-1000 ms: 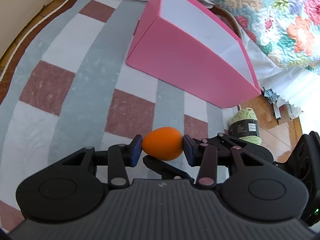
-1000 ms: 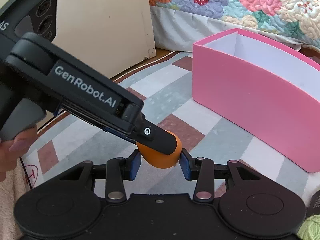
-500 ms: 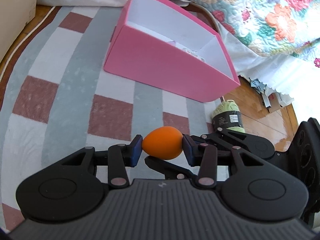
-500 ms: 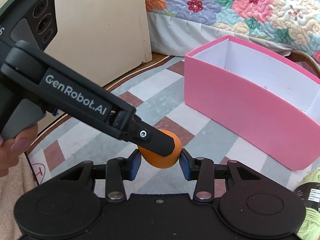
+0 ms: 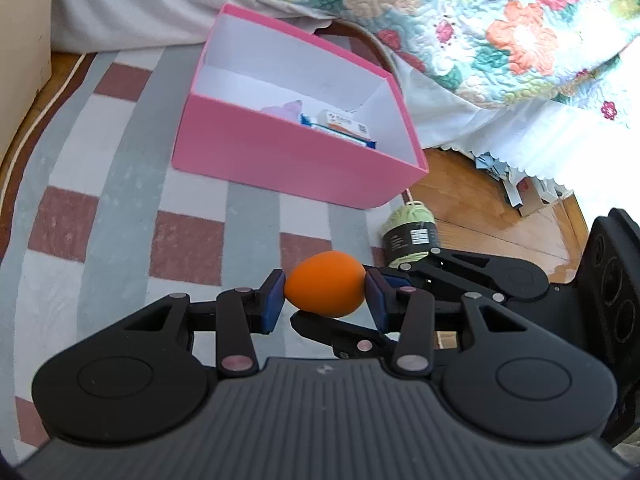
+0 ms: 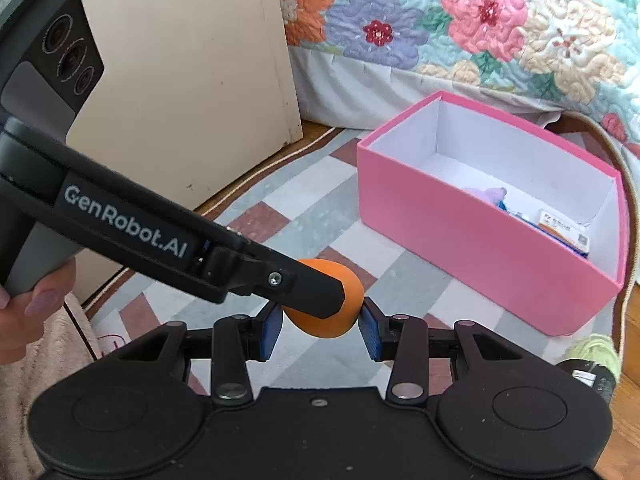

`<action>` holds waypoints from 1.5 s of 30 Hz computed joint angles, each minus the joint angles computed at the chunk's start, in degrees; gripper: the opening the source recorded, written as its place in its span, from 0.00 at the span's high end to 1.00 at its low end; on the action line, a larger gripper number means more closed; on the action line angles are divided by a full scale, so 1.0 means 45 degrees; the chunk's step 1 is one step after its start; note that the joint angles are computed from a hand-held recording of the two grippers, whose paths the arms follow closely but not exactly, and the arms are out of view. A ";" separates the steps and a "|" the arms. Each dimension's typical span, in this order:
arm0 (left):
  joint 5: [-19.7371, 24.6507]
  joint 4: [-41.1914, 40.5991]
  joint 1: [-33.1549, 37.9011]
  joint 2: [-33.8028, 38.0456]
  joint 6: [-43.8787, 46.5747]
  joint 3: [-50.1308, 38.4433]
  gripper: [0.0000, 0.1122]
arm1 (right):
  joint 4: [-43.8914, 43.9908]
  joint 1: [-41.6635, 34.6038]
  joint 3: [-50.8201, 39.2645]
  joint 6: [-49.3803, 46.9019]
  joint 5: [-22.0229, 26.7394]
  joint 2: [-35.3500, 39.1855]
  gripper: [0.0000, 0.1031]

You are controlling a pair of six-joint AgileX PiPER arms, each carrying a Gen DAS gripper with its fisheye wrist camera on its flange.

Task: Organize objects
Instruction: 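Lift the orange ball with the left gripper toward the pink box, then lower the held orange ball into the pink box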

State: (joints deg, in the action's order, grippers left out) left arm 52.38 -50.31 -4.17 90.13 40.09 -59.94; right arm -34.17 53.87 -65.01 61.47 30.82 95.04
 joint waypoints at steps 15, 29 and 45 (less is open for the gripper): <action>0.1741 0.1539 -0.1141 0.0134 -0.2769 -0.2882 0.63 | 0.2482 -0.0580 -0.2006 -0.4210 0.2911 -0.0837 0.55; 0.0840 0.0787 -0.1855 0.1944 -0.3126 -0.5094 0.63 | 0.3091 -0.2694 -0.1430 -0.5994 0.1119 -0.1337 0.55; 0.1491 0.2765 -0.3039 0.7131 -0.6708 -1.2629 0.62 | 0.5228 -0.5892 -0.2650 -0.8075 -0.0257 0.0379 0.55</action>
